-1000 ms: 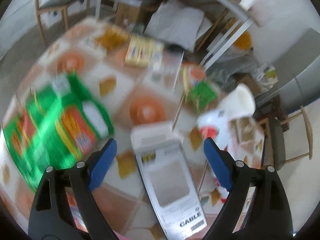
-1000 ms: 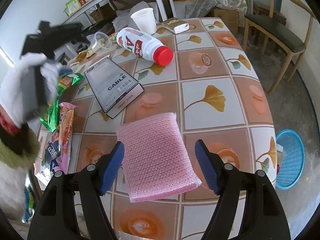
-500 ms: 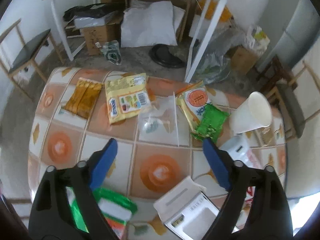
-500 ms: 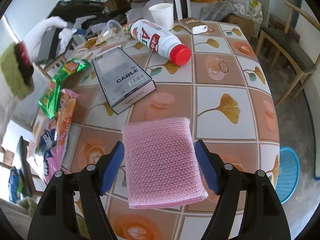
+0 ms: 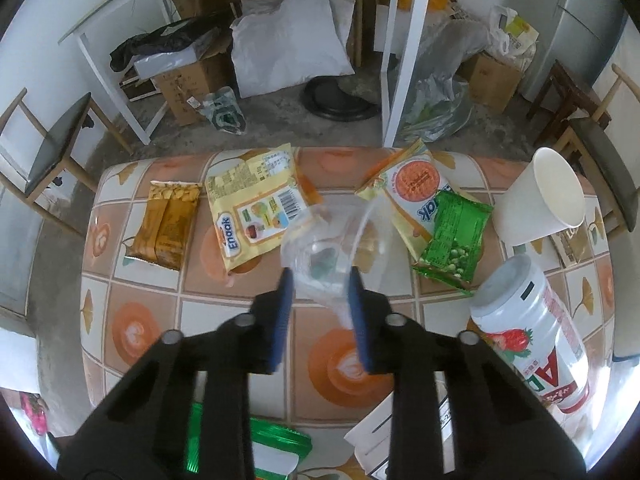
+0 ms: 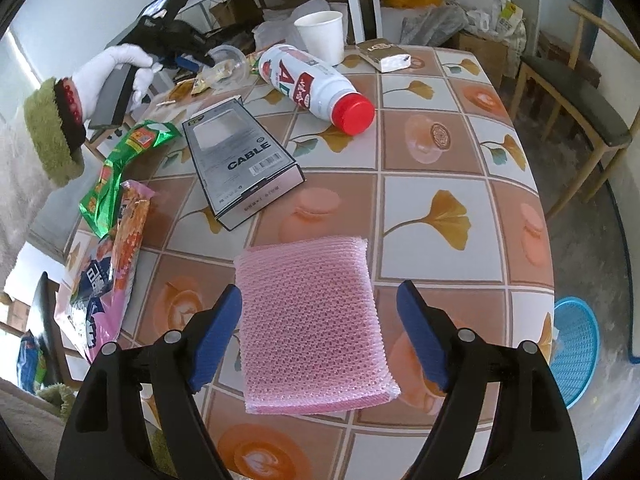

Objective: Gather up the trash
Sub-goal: 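Close the left tool on the rim of the clear plastic bowl, then lift the clear bowl with the left tool while the right tool holds the scrubber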

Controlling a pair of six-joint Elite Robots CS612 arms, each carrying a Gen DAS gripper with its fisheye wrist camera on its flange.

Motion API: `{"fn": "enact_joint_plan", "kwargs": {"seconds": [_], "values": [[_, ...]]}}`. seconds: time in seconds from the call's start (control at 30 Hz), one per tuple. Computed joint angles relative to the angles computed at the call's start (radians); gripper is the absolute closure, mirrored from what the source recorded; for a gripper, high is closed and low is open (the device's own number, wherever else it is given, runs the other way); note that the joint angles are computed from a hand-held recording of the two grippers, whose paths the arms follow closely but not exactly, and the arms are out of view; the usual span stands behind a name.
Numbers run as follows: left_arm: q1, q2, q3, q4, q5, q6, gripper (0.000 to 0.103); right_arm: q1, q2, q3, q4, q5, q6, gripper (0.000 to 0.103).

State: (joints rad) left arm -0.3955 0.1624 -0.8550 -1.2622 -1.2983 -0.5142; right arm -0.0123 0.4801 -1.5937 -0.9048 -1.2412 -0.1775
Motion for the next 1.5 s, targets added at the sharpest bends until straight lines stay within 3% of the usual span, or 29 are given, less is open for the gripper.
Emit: {"fn": "enact_joint_plan", "kwargs": {"seconds": [0.17, 0.47, 0.7, 0.83, 1.2, 1.5], "values": [[-0.005, 0.023, -0.054, 0.016, 0.015, 0.009, 0.098, -0.001, 0.003, -0.004, 0.001, 0.01, -0.007, 0.026], [-0.006, 0.071, -0.182, 0.025, -0.039, -0.015, 0.1, 0.003, 0.006, -0.008, 0.007, 0.017, -0.085, 0.021], [-0.01, 0.095, -0.265, 0.015, -0.08, -0.025, 0.1, 0.033, 0.008, -0.004, 0.024, -0.076, -0.178, 0.019], [-0.013, 0.108, -0.312, 0.009, -0.112, -0.02, 0.1, 0.042, 0.014, -0.004, 0.03, -0.135, -0.183, 0.019], [-0.051, 0.143, -0.445, 0.024, -0.198, 0.033, 0.1, 0.019, 0.021, -0.02, 0.054, -0.12, -0.078, 0.022], [-0.099, 0.162, -0.509, 0.058, -0.264, 0.079, 0.1, -0.022, 0.028, -0.09, 0.037, -0.042, 0.029, 0.022]]}}
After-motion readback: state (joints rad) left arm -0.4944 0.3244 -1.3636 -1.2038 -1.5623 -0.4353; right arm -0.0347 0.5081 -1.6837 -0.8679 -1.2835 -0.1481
